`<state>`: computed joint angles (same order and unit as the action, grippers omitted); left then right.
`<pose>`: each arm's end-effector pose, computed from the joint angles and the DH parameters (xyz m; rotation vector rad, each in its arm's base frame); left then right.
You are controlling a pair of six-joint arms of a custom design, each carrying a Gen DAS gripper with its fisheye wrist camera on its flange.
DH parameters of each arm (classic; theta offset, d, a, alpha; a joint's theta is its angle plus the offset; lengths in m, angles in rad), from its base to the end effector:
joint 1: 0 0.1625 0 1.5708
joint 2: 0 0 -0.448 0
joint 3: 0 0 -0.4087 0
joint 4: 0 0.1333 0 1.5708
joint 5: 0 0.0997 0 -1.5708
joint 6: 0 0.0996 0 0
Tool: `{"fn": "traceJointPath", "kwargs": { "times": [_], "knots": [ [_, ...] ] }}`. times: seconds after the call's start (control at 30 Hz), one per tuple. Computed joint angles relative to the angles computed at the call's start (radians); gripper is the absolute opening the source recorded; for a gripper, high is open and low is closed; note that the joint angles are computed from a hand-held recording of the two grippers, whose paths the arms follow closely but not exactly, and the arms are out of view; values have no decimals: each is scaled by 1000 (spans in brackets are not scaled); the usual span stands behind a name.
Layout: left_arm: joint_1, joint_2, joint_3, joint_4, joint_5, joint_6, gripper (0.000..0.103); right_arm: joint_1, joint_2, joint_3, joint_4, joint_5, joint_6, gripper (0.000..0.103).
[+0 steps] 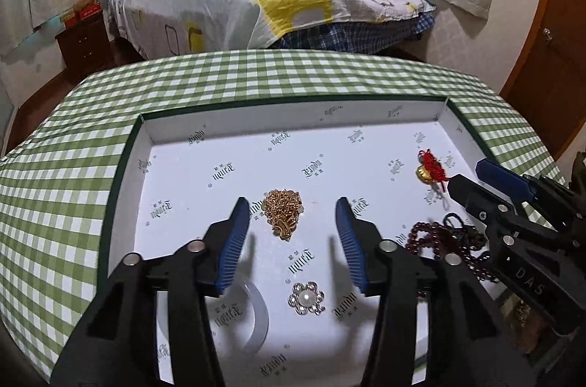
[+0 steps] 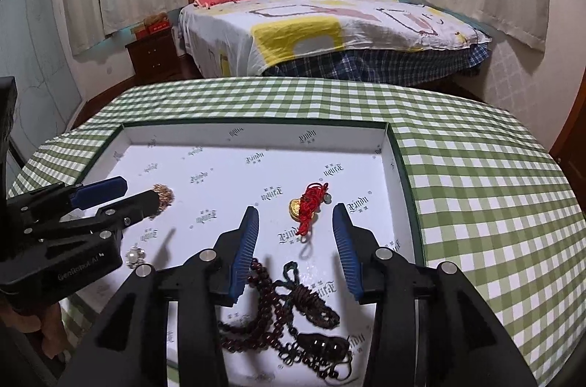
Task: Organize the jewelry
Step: 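Open both grippers to release the chain and tassel in the box, then lower the left gripper onto the silver rhinestone brooch and close it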
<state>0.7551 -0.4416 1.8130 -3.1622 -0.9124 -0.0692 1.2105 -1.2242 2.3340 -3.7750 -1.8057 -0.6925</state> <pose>-0.3041 -0.5530 -0.1018 0.8456 2.4250 -0.6315 -0.0612 -0.4747 0.2620 0.2079 -2.1968 1.0289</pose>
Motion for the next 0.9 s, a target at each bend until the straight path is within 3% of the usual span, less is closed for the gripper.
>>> {"fn": "traceJointPath", "kwargs": {
  "times": [0.43,0.9],
  "knots": [
    [-71,-105,198,-130,31,-28,53,24,-67,141,-124,14,3,42],
    [-141,-185,386,-159,54,-148,53,-37,-55,342,-345,24,-45,42]
  ]
}}
